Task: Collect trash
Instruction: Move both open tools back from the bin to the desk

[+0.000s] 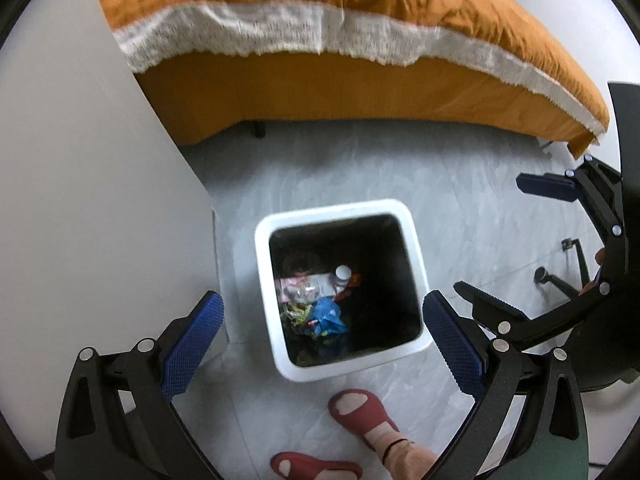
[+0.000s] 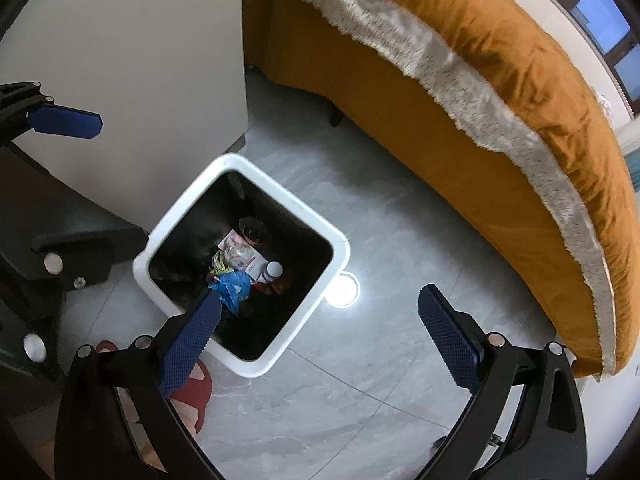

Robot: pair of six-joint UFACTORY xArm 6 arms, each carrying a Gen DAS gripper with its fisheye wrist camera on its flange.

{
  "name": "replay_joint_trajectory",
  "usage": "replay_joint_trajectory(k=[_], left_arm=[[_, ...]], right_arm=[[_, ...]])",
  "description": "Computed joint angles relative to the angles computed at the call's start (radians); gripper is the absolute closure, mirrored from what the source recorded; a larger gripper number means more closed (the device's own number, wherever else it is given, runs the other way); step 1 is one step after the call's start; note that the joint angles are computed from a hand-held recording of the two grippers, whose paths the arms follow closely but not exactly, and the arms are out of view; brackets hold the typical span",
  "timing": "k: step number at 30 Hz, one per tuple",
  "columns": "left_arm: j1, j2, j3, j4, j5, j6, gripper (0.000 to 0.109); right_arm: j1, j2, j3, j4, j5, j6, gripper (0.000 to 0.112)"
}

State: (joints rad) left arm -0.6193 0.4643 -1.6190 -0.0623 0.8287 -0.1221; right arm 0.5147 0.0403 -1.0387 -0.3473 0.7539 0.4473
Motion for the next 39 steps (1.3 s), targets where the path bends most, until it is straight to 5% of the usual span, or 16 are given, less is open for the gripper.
replay_joint_trajectory(k=[11, 20, 30, 39], left_arm=[[-0.014, -0.116, -0.117, 0.048, 0.115, -0.097, 0.010], [-0.036, -0.224, -0.235, 0.147, 0.202, -0.198, 0.010], [0.004, -0.310, -0.397, 0.317, 0.296, -0.276, 0.010], [0.118, -0.426, -0.387, 0.414, 0.329, -0.292, 0.010]], right_arm=[[0.035, -0.185, -0.063, -0.015, 0.170, 0.060, 0.014], [0.091, -0.259, -0.253, -0.070, 0.295, 0.154, 0.014], [0.160, -0.122, -0.614, -0.108, 0.314, 0.118, 0.014], [0.241, 0.156, -1.069, -0.088, 0.370, 0.037, 0.014]])
